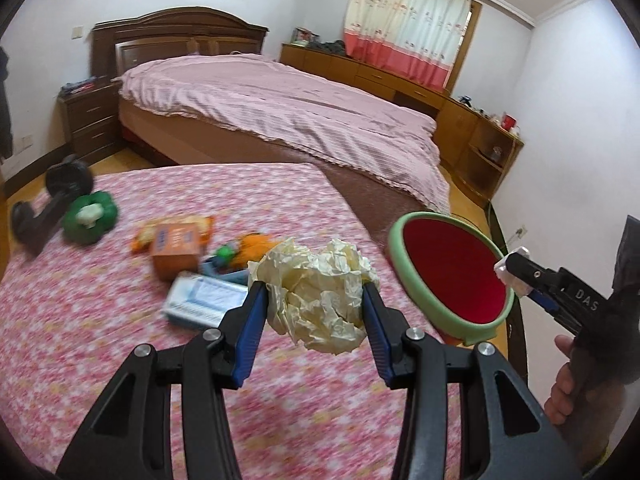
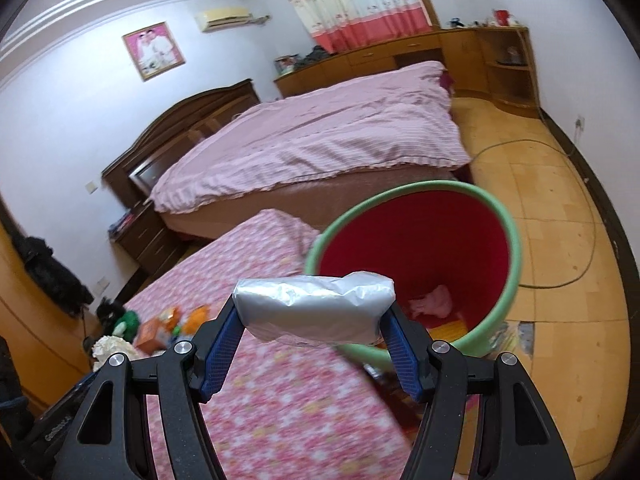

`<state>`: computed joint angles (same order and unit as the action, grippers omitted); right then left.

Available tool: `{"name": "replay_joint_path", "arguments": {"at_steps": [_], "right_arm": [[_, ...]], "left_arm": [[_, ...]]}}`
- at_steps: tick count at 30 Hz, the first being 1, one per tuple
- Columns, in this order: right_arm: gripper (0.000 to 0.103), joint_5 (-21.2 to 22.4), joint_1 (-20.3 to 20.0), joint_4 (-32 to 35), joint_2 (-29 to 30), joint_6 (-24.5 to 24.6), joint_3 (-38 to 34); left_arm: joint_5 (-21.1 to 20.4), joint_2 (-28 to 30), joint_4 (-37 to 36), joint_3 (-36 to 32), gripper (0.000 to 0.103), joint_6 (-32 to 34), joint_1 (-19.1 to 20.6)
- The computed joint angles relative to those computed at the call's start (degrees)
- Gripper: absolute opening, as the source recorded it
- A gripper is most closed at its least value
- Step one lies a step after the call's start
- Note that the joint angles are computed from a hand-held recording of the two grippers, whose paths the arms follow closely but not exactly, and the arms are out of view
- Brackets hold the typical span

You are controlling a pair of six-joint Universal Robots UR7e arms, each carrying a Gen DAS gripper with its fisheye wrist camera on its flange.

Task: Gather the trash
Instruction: 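Carry paper and foil packet over the red bucket and open both grippers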

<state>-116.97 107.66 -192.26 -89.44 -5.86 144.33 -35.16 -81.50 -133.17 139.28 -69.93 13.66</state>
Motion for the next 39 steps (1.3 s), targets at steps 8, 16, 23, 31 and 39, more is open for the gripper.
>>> {"name": "replay_joint_path", "arguments": {"at_steps": [8, 16, 23, 31, 39], "right_arm": [[0.069, 2.13, -7.43, 1.48, -1.29, -3.01, -0.89], [0.07, 5.47, -12.14, 3.52, -0.87, -4.54, -2.57], [0.071, 7.36, -14.07, 3.22, -0.78, -6.29, -2.94], [0.077, 8.7, -15.01, 2.31, -1.23, -7.13, -3.0], [0.077, 9.4, -16.44, 0.5, -5.05, -7.54, -1.47]], "left_arm": [[-1.83, 11.11, -16.74, -4.19, 0.048, 13.48, 4.95], [-3.67, 18.16, -24.85, -8.27, 0.048, 21.61, 8.72], [-4.91, 21.88, -27.82, -10.67, 0.048, 25.2, 10.28], [-6.78, 25.1, -28.73, -13.34, 0.048, 27.87, 11.34], [-9.23, 29.7, -31.23, -16.73, 0.048, 32.75, 12.46]]}}
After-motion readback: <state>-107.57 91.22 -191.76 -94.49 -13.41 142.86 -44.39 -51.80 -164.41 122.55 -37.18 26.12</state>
